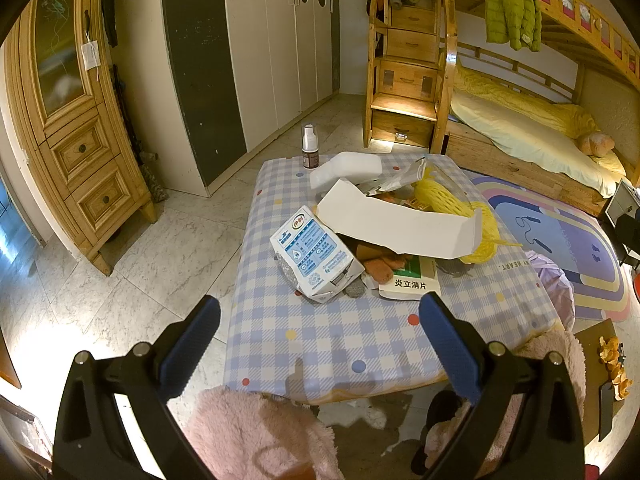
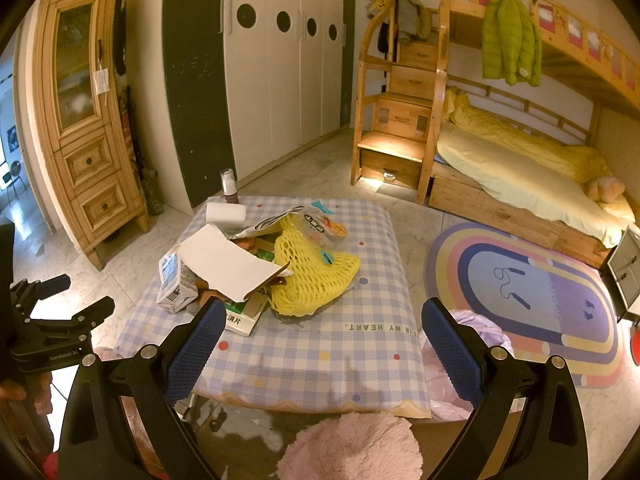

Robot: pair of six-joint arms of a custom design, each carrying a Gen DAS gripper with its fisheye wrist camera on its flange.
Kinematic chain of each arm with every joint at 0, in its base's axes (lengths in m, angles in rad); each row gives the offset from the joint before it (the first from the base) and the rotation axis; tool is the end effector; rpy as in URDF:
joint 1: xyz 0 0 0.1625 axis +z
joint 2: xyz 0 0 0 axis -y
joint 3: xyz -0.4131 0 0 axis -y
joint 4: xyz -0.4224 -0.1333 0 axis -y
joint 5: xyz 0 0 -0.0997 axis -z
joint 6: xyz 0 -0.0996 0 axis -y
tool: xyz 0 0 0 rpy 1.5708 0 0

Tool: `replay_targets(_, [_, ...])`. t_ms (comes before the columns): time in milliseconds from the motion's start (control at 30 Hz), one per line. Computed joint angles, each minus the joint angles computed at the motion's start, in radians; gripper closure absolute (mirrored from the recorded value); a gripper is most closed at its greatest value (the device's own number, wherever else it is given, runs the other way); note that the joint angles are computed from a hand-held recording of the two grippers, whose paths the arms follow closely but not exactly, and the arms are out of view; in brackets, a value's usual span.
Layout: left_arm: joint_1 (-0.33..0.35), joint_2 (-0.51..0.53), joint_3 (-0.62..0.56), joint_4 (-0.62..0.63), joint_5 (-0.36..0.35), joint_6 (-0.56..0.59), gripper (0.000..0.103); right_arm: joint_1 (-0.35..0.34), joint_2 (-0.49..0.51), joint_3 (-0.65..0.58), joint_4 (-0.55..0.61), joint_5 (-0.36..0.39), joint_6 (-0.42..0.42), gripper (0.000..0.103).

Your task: Collect trash

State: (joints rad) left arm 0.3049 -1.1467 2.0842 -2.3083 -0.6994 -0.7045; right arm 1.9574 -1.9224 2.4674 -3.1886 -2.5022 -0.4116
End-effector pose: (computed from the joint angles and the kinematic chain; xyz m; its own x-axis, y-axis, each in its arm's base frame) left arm -0.4188 -0.3514 0.1159 -0.6422 0.3121 -0.7001 0.6811 0.6514 -0.3344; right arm 0.1696 -0.2751 0.3905 -0.6781 0.2152 0.7028 -0.4925 0.5767 -0.6518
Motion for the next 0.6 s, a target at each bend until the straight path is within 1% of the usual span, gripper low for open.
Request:
replay_targets(200, [0.000,0.000,-0.001,0.000,-0.001,0.001,0.007,-0.001,0.001,0.000,-0.008,0.005,-0.003,0.006])
replay_targets(333, [0.007,-0.002,0.009,0.018,-0.001,-0.017,0.007,-0.017,-0.005,-0.005,-0.001,0.008,-0.022,0.006])
replay_targets(400, [0.013,-0.007,0.017,0.036,-0.005,-0.035,0.007,-0.035,-0.010,-0.006,0.006,0.023,-0.024,0.006])
replay_targets(433, [0.016,-0.008,0.018,0.046,-0.006,-0.044,0.007,-0.017,0.032,0.007,-0.028,0.010,-0.004,0.006])
replay_targets(467, [0.021,-0.010,0.021,0.056,-0.006,-0.054,0.007,-0.027,0.033,0.011,-0.043,0.024,-0.015,0.006])
replay_targets(500, [0.027,-0.009,0.019,0.063,-0.006,-0.057,0.007,-0.055,0.029,0.013,-0.060,0.049,-0.041,0.006])
replay_targets(533, [0.033,-0.009,0.019,0.073,-0.005,-0.062,0.007,-0.066,0.052,0.009,-0.100,0.057,-0.074,0.006])
replay_targets(600, [0.043,-0.005,0.019,0.088,0.000,-0.069,0.007,-0.075,0.085,0.008,-0.153,0.063,-0.111,0.006])
